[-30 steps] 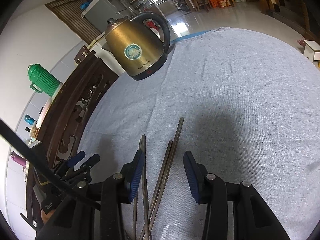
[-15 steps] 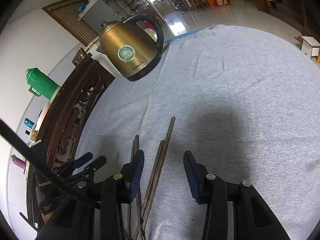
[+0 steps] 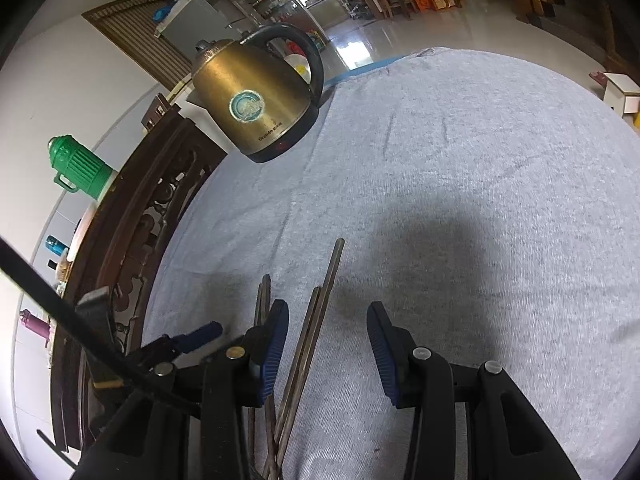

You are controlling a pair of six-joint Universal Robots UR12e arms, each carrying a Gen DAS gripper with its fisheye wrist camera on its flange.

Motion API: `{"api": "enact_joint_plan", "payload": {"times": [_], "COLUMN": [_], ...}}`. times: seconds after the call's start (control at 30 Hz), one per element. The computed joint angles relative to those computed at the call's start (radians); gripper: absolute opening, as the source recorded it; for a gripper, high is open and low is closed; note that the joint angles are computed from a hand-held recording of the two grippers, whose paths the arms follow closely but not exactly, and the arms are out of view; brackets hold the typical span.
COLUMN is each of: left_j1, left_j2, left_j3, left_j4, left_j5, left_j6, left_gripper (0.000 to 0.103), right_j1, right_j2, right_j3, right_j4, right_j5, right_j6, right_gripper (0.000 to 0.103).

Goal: Organize utensils
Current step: 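Grasp a dark chopstick with each tool, then lift the held chopsticks with both tools and carry them toward the cup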

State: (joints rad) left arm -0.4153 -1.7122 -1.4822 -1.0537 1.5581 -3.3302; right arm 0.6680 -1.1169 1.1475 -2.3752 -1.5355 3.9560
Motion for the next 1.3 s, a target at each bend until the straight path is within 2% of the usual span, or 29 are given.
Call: {"api": "enact_joint_plan", "payload": {"times": [0.2,0.3,0.37,0.43,0.47,0.57,0.6,0.67,0.73,0.8,0.87,0.93,1.1,1.2,1.23,1.3], "left_j1": [-0.01,-0.013,-0.014,-0.001,0.006,0.023,0.029,0.041,0.063,0.076,0.089,0.099,0.094,0.086,0.084,0.077], "left_j2": [-0.009,-0.016,-0.016,-0.016,-0.015,-0.009,-0.007,-0.006,-0.002,0.0,0.002,0.001,-0.041,-0.068,-0.074,-0.082], "left_j3": [0.003,0.008,0.009,0.012,0.013,0.016,0.016,0.018,0.02,0.022,0.024,0.026,0.076,0.1,0.104,0.111], "left_j4": [0.011,0.013,0.014,0.0,-0.01,-0.035,-0.043,-0.056,-0.078,-0.095,-0.097,-0.085,-0.132,-0.12,-0.108,-0.102], "left_j5": [0.039,0.065,0.081,0.059,0.046,0.022,0.009,-0.025,-0.08,-0.109,-0.126,-0.141,-0.108,-0.088,-0.083,-0.058], "left_j6": [0.015,0.041,0.06,0.074,0.082,0.112,0.127,0.142,0.15,0.136,0.108,0.074,0.02,-0.007,-0.015,-0.019], "left_gripper": [0.06,0.048,0.03,0.021,0.017,0.016,0.016,0.016,0.016,0.02,0.033,0.04,0.04,0.04,0.038,0.021], "right_j1": [-0.023,-0.026,-0.025,-0.021,-0.019,-0.007,0.001,0.008,0.021,0.021,0.017,0.015,0.006,0.004,0.004,0.005], "right_j2": [0.06,0.106,0.14,0.173,0.19,0.241,0.257,0.283,0.315,0.308,0.281,0.245,0.166,0.136,0.126,0.113], "right_j3": [-0.097,-0.178,-0.241,-0.304,-0.335,-0.432,-0.465,-0.518,-0.583,-0.568,-0.517,-0.451,-0.323,-0.282,-0.268,-0.25], "right_j4": [0.105,0.198,0.27,0.35,0.385,0.495,0.523,0.581,0.65,0.634,0.59,0.537,0.448,0.419,0.405,0.38], "right_j5": [0.056,0.061,0.05,0.031,0.025,-0.019,-0.053,-0.086,-0.147,-0.147,-0.139,-0.151,-0.152,-0.15,-0.145,-0.139], "right_j6": [0.003,-0.011,-0.026,-0.033,-0.037,-0.062,-0.076,-0.101,-0.155,-0.18,-0.184,-0.172,-0.155,-0.156,-0.155,-0.155], "right_gripper": [0.044,0.044,0.044,0.044,0.044,0.043,0.04,0.023,0.01,0.01,0.01,0.01,0.01,0.009,0.009,0.009]}}
